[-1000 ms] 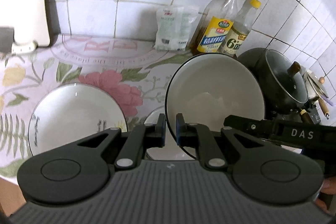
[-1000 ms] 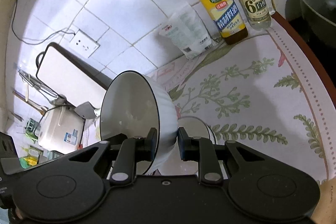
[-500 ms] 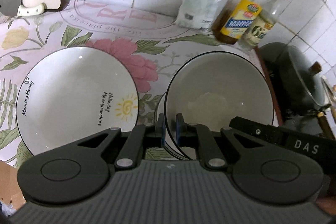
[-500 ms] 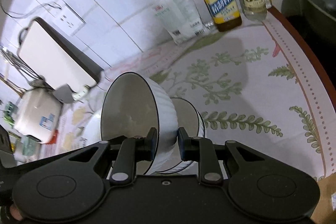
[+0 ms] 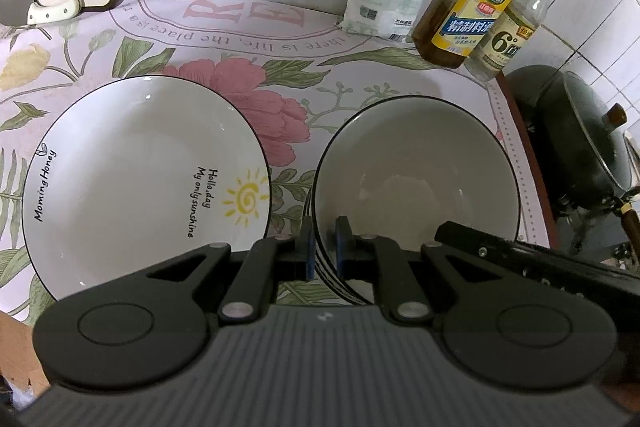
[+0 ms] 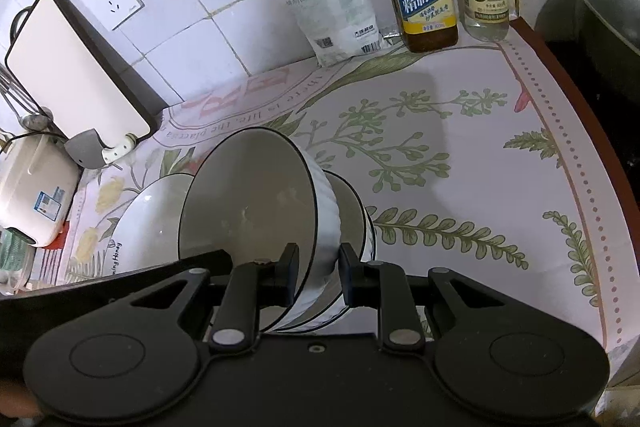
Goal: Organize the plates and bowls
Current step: 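Lower the third bowl into the nested bowls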
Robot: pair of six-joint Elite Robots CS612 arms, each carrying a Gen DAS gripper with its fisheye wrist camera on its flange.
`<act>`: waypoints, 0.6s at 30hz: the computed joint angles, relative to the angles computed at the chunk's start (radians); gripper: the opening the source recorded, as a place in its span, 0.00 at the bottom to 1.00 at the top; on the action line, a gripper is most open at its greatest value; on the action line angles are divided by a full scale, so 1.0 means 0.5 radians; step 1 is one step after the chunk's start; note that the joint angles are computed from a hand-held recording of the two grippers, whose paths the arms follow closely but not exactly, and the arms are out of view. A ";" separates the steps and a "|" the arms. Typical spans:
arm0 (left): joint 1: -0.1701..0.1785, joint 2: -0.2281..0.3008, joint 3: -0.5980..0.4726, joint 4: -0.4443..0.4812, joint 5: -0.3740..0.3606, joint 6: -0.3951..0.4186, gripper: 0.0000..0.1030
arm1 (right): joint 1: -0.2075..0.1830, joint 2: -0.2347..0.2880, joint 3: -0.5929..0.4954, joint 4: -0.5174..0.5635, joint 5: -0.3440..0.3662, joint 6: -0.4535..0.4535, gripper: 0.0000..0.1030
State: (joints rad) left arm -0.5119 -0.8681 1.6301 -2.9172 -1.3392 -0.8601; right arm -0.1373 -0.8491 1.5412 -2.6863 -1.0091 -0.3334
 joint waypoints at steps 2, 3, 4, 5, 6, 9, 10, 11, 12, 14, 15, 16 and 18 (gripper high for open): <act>0.010 0.002 0.006 -0.023 -0.039 -0.007 0.08 | 0.003 -0.003 0.009 -0.035 -0.014 -0.026 0.25; 0.014 0.004 0.007 -0.029 -0.055 -0.023 0.08 | 0.005 -0.004 0.012 -0.045 -0.022 -0.050 0.25; 0.016 0.004 0.009 -0.034 -0.061 -0.033 0.08 | 0.008 -0.006 0.016 -0.054 -0.031 -0.069 0.25; 0.015 0.004 0.012 -0.037 -0.058 -0.035 0.08 | 0.011 -0.007 0.019 -0.065 -0.042 -0.079 0.25; 0.014 0.004 0.012 -0.036 -0.054 -0.034 0.08 | 0.015 -0.008 0.021 -0.074 -0.055 -0.093 0.25; 0.014 0.004 0.007 -0.018 -0.050 -0.037 0.08 | 0.031 -0.011 0.029 -0.103 -0.107 -0.147 0.26; 0.017 0.007 0.000 0.000 -0.056 -0.041 0.08 | 0.037 -0.013 0.031 -0.110 -0.124 -0.164 0.27; 0.019 0.009 -0.005 0.014 -0.060 -0.049 0.08 | 0.042 -0.014 0.032 -0.118 -0.145 -0.184 0.28; 0.024 0.013 -0.014 0.034 -0.074 -0.061 0.08 | 0.049 -0.014 0.029 -0.119 -0.170 -0.203 0.28; 0.032 0.021 -0.019 0.034 -0.104 -0.088 0.08 | 0.064 -0.013 0.023 -0.128 -0.221 -0.242 0.28; 0.033 0.023 -0.018 0.028 -0.100 -0.099 0.08 | 0.070 -0.013 0.020 -0.135 -0.240 -0.263 0.28; 0.033 0.023 -0.018 0.028 -0.100 -0.101 0.08 | 0.074 -0.015 0.018 -0.131 -0.254 -0.280 0.28; 0.031 0.024 -0.015 0.025 -0.093 -0.105 0.09 | 0.081 -0.017 0.015 -0.127 -0.282 -0.311 0.28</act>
State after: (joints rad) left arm -0.4962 -0.8561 1.6224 -2.9046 -1.3859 -0.9124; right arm -0.0966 -0.8576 1.5486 -2.7500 -1.1500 -0.4891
